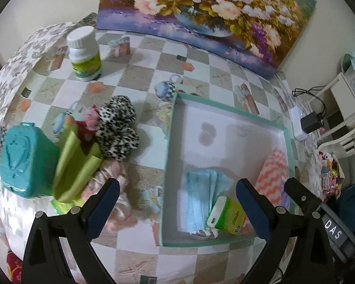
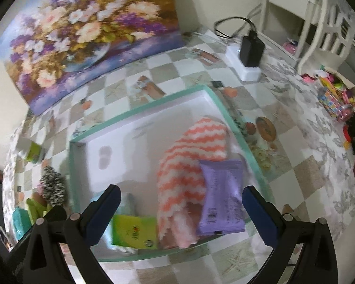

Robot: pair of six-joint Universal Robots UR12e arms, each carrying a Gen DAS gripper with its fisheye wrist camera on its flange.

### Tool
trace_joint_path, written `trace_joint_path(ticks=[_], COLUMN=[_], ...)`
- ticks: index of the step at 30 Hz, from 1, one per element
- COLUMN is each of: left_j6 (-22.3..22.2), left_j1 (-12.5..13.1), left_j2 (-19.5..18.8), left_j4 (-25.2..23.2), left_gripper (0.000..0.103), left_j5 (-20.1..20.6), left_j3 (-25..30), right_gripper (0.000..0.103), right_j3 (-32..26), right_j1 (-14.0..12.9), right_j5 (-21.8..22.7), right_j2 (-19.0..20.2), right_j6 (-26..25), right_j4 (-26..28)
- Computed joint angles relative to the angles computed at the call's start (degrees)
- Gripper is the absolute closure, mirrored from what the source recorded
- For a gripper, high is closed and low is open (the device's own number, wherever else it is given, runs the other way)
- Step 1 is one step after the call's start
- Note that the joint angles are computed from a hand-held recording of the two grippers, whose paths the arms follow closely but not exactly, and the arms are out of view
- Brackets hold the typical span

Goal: Organize soft objects
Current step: 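Open both tools and lift them away from the tray, then move the left tool toward the green tissue pack while the right tool grasps the pink floral cloth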

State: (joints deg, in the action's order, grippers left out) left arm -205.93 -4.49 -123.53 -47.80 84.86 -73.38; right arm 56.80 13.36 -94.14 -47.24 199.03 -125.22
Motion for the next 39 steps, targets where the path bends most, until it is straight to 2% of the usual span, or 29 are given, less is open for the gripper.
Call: trace_joint_path(ticks=[3,9,19,25,33,39], left_j6=[-0.5,-5.1,-11.3,-14.2,-19.9,-22.9], left_j1=[0.7,2.6,4.1,4.3,5.2,5.5], left_j2=[1.0,2.9,5.7,6.6,7.5,7.4], left_j4=[-0.2,1.0,3.5,2.2,0.7,-2.4], left_gripper=[0.004,0.004,0.004,0.004,0.004,0.004], left_j5=[0.1,-1.6,-2.2,0.7,2.4,3.7], left_j3=[-0.9,-4.1,-9.3,-10.8,-12.8,-13.0], right_gripper=[0.000,0.000,0.000,0.000,0.000,0.000], right_j3=[-0.2,-0.9,-1.2,-1.6,-3.0,-4.8], right_j1=[0.5,1.5,2.6,3.1,3.9,4.5], right_j5=[2.0,4.6,4.4,5.0,8.0,10.2], right_j2=[0.0,0.4,0.7,1.1,2.1,3.5], right_j6=[-1.6,-4.3,-6.7,-8.4,-11.7,-14.9], right_j4=[-0.8,-1.6,-0.3,0.6,3.6,6.8])
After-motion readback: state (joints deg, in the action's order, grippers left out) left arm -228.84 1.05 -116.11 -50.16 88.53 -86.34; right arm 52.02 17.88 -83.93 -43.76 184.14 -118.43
